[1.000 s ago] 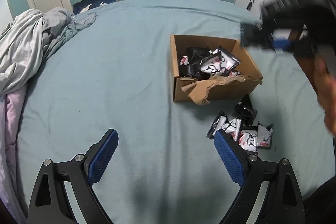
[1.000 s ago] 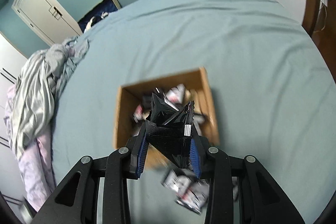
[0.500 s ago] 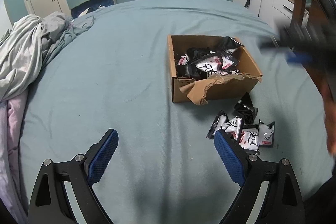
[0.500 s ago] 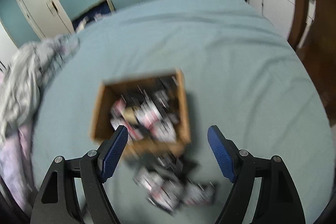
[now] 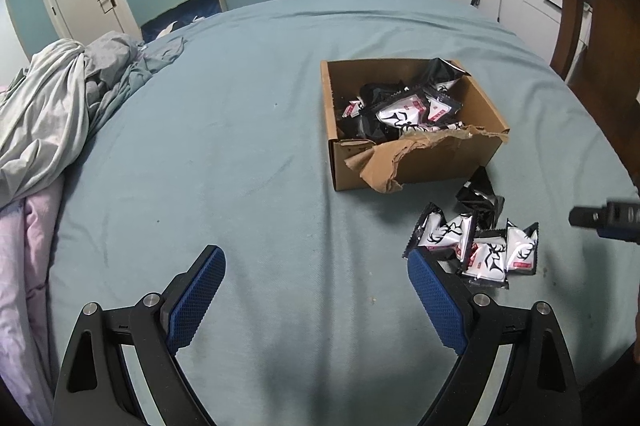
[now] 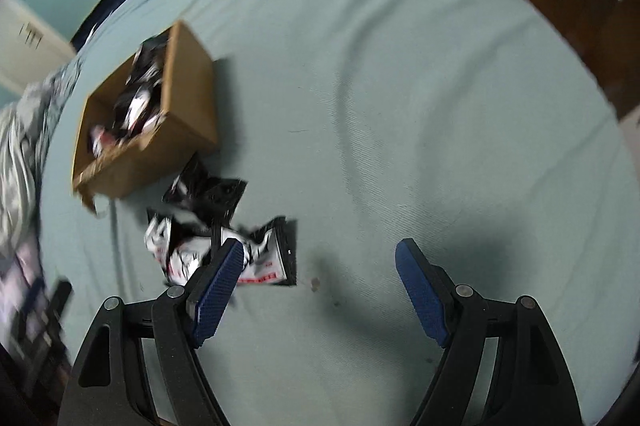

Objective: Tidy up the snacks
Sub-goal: 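Move the right tool to the pile and grasp a black packet, then grasp a white deer-print packet with the left tool while the right tool holds its black packet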

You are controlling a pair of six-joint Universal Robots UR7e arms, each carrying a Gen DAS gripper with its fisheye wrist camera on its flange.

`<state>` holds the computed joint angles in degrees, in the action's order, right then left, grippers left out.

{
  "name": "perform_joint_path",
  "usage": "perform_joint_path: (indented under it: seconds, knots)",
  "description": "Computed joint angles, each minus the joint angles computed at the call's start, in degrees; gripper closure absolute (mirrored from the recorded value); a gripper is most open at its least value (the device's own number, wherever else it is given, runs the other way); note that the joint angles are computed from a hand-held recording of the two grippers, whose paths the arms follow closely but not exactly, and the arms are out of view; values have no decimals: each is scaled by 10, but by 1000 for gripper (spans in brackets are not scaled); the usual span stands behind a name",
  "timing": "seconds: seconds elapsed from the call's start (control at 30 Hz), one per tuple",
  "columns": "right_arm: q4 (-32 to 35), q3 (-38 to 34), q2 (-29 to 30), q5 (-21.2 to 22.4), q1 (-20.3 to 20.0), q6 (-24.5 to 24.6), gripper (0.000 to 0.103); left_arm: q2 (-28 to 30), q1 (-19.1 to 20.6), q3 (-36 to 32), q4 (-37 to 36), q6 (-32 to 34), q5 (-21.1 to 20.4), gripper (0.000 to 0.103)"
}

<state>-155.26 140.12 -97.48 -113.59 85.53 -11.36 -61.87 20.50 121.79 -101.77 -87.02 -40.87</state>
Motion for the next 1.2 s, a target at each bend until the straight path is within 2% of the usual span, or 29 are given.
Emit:
perform_joint_path:
  seconds: [0.13, 0.37, 0.63, 0.77, 0.8, 0.83, 0.87, 0.93, 0.97, 1.0, 1.03, 1.2]
  knots:
    - [44, -34, 30, 30, -24, 21, 25, 9, 5, -4, 1, 8, -6, 9]
    - [81, -68, 77, 27, -17, 14, 25, 16, 12, -3, -24, 28, -8, 9]
    - [50, -63, 152, -38, 24, -41, 25, 22, 19, -2, -51, 50, -10, 9]
    - [-10, -57, 187, -70, 44, -67, 25, 23, 19, -3, -48, 44, -8, 9]
    - [-23, -54, 193, -74, 48, -77, 27, 24, 19, -2, -50, 45, -8, 9]
    - [-40, -50, 200, -81, 53, -89, 36, 26, 19, -3, -48, 45, -8, 9]
    - [-65, -45, 212, -96, 62, -110, 40, 29, 19, -5, -45, 44, -8, 9]
    - [-91, -35, 218, -101, 69, -139, 61, 34, 17, -8, -38, 45, -8, 9]
    - [-88, -34, 216, -94, 70, -146, 66, 36, 16, -9, -36, 45, -7, 9]
    - [-71, -35, 210, -81, 67, -143, 76, 38, 15, -10, -33, 45, -6, 9]
    - [-47, -39, 202, -63, 61, -136, 81, 39, 14, -12, -30, 45, -5, 9]
    - [-10, -48, 174, -16, 45, -114, 83, 46, 6, -15, -21, 43, -2, 9]
